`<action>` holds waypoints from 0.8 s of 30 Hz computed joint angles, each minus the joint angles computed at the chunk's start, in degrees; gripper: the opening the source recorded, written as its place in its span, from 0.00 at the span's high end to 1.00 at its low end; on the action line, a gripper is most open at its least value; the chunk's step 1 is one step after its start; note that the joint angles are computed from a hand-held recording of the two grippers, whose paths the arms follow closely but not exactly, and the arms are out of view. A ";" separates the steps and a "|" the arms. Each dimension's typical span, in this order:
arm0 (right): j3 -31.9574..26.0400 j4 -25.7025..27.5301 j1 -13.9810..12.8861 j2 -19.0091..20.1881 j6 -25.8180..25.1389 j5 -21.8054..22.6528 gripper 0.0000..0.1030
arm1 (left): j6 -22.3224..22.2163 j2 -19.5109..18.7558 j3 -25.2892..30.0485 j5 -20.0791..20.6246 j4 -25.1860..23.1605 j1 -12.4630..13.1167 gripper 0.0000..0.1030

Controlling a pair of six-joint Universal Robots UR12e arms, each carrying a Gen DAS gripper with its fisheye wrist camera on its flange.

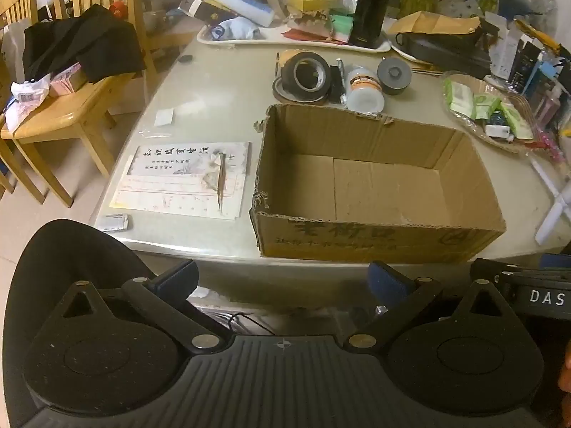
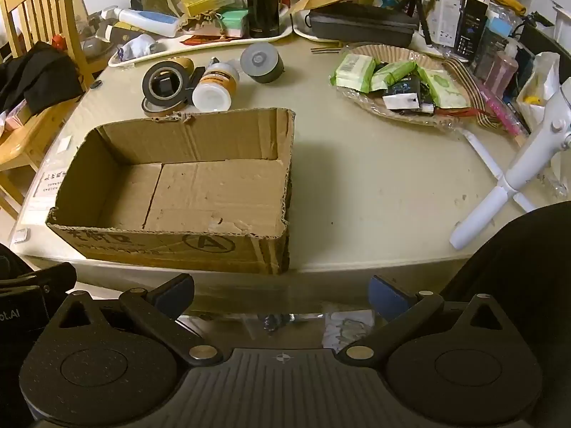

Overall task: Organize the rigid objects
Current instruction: 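Move both tools from the cardboard box toward the tape rolls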

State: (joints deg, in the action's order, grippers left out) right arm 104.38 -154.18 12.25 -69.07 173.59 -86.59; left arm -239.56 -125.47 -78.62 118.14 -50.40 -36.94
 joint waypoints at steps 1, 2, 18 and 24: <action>-0.08 0.01 0.05 0.04 -0.23 -0.23 0.00 | 0.24 -0.08 0.02 0.33 0.29 -0.10 0.00; -0.15 -0.09 0.09 0.10 -0.54 -0.39 0.00 | 0.50 -0.20 -0.36 -0.74 0.91 0.11 0.00; -0.13 -1.66 0.70 0.99 -2.00 -1.47 0.00 | 1.86 0.35 -3.95 -0.05 9.22 -0.07 0.00; 0.59 -4.53 0.52 0.58 -2.72 -1.38 0.00 | 3.36 0.38 -4.40 -0.02 12.74 -0.17 0.00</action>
